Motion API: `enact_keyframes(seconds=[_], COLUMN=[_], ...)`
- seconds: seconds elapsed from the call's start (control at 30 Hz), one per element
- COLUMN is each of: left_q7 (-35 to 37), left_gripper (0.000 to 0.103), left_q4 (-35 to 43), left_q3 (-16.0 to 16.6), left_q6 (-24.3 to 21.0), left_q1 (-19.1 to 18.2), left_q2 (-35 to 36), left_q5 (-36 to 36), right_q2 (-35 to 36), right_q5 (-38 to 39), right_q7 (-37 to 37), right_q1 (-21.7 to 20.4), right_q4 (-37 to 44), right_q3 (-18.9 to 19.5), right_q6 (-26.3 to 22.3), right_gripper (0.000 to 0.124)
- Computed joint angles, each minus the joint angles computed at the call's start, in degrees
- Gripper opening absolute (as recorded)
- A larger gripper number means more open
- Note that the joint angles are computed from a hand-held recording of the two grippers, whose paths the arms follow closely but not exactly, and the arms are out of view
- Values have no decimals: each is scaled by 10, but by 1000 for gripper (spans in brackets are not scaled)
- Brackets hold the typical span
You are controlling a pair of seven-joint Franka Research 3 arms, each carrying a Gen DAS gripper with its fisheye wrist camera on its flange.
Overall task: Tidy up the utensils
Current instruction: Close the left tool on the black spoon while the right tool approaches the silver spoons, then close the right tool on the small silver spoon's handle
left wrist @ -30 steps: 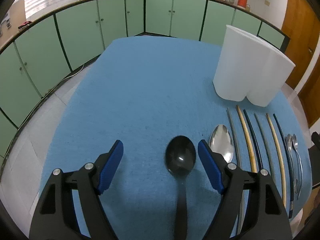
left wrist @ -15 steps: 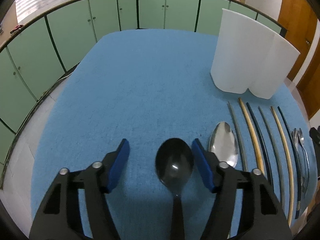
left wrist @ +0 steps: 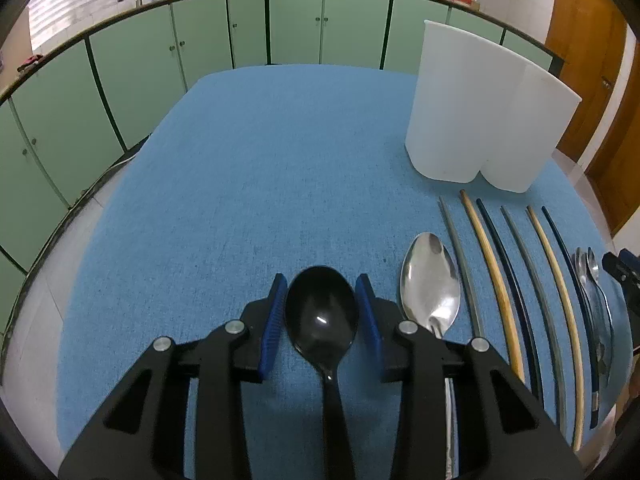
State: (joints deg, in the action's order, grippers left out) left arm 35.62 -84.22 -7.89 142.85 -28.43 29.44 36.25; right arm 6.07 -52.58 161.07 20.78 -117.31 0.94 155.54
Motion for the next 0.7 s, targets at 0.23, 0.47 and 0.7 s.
enact_keyframes(seconds=[0.23,0.47,0.7], left_q7=[-30,-46,-54], left_gripper=[34,34,34], left_q4=[-19,-20,-15], left_q3=[6,8,5], left_q6=[10,4,0], left_q1=[-6,-8,-12], left_q2=[-14,-17,-14], left_q5=[21,42,51], right_q2=[2,29,42], right_q5=[51,113,160], right_q7=[-41,-104,-143], right_q1=[-4,2,15], right_q4=[-7,18,26], right_q3=[2,-4,-21], right_q6=[18,28,40], right_gripper=[57,51,45])
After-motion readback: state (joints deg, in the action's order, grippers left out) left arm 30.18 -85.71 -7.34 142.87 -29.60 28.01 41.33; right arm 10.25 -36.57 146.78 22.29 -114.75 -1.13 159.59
